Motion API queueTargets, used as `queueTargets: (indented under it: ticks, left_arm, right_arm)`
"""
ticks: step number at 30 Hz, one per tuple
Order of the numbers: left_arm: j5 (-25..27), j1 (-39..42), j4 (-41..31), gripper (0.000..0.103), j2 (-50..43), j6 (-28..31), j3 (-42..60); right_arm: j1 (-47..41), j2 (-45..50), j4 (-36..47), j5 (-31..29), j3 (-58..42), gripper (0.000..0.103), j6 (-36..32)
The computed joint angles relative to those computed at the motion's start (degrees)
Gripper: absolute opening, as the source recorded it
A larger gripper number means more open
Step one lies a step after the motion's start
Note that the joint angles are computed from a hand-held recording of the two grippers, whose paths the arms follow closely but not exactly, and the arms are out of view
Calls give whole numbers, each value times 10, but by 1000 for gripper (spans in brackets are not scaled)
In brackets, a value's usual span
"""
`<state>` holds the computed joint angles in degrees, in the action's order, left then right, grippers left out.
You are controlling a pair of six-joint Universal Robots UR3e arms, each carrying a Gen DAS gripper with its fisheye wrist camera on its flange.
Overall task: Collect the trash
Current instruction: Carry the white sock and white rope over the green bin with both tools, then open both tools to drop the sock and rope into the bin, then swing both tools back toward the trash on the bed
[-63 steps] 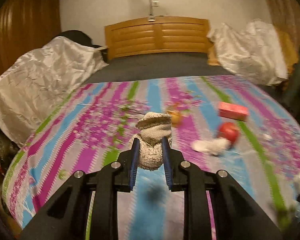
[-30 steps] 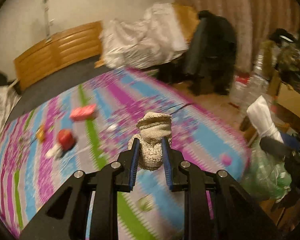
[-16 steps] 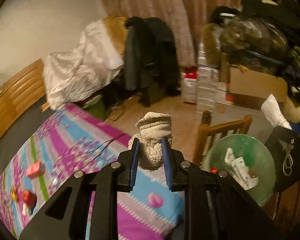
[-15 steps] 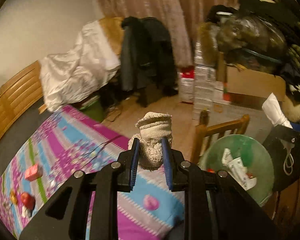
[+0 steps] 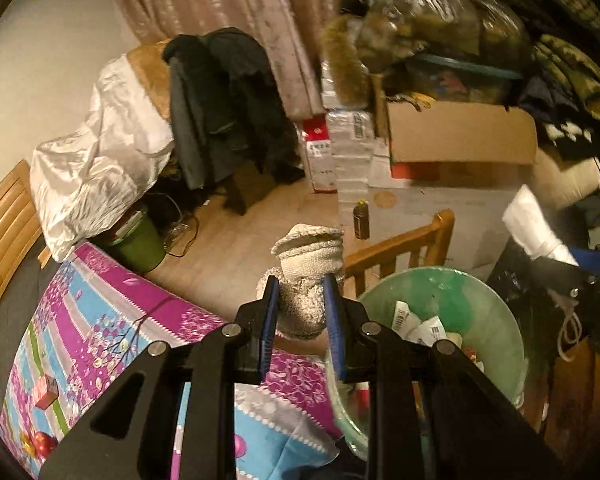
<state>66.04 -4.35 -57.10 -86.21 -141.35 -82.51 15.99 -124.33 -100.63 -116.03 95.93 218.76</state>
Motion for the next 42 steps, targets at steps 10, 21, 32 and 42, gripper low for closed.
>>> queueTargets:
  ticks: [10, 21, 32, 42]
  left_arm:
    - [33, -32, -4, 21, -13, 15, -29]
    - [22, -36, -35, 21, -30, 15, -5]
    - [-81, 0, -132, 68, -26, 60, 12]
    - [-70, 25, -110, 68, -9, 43, -15]
  right_arm:
    - [-98, -73, -21, 79, 82, 23, -48]
    - [-130, -95, -31, 114, 115, 23, -67]
    - [-155, -134, -57, 125, 156, 65, -93]
    - [-132, -127, -73, 100, 157, 65, -74]
